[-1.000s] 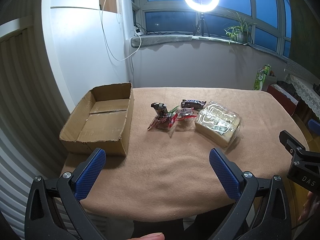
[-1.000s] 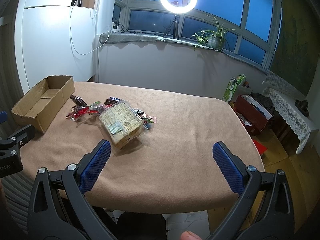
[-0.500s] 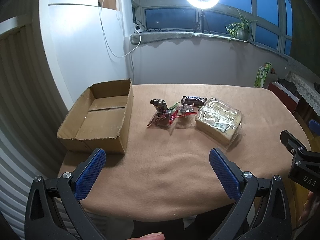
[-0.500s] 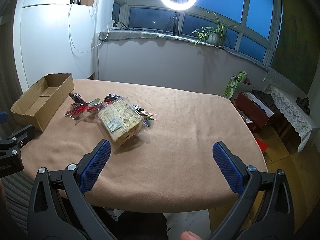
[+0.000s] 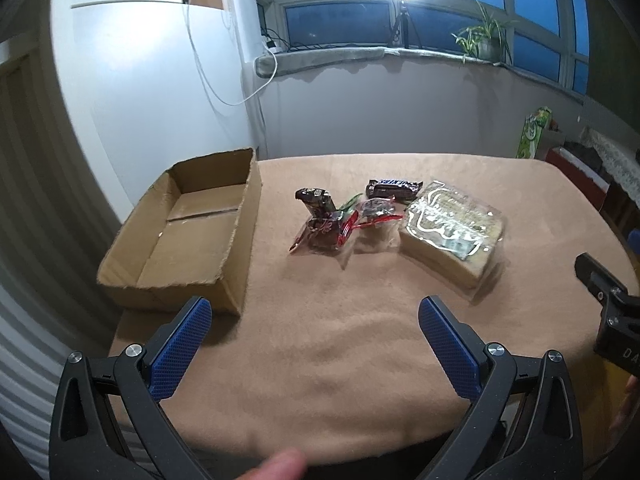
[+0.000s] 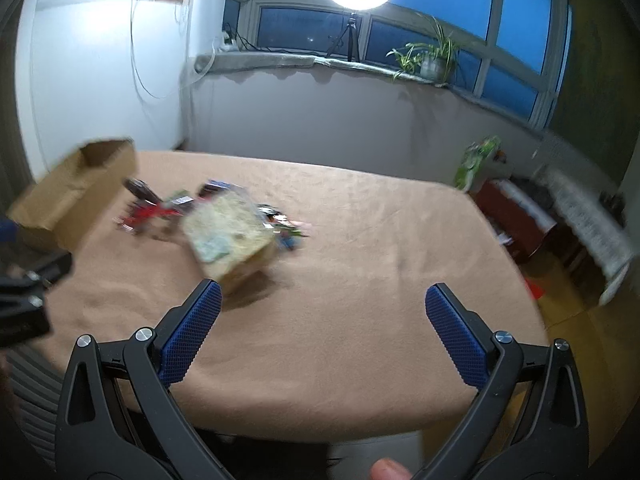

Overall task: Organize snacks
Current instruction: 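Grasp the clear bread bag with the left tool while the right tool grips its other side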

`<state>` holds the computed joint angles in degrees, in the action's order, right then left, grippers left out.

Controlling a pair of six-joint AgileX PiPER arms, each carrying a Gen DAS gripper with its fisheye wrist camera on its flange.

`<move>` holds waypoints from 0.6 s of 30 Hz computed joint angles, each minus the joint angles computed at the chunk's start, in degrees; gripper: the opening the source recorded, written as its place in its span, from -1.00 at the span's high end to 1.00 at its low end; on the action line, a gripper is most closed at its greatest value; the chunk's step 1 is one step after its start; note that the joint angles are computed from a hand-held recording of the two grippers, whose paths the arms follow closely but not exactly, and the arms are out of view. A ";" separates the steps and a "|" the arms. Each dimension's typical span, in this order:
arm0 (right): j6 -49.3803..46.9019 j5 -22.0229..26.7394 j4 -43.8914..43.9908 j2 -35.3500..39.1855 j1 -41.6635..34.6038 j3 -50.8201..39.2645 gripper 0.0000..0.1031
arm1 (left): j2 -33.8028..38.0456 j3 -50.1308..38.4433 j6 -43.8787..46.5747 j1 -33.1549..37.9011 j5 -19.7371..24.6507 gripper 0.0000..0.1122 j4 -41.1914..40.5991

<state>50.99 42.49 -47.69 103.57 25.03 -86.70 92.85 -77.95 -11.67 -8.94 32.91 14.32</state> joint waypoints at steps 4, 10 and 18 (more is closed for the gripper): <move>-11.90 1.65 8.48 6.42 -2.28 -6.97 -1.00 | 4.97 -3.80 12.27 3.07 0.85 -0.83 -13.84; -18.98 2.44 14.73 14.10 -5.11 -16.74 -1.00 | 13.10 -13.41 16.64 2.74 5.79 -0.83 -21.11; -38.21 -0.42 35.34 20.92 -11.31 -27.96 -1.00 | 23.73 -29.19 21.84 3.08 15.92 -0.83 -27.75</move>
<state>12.78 42.07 -12.35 124.49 13.73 -114.66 116.58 -107.15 10.17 -5.86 48.83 -13.42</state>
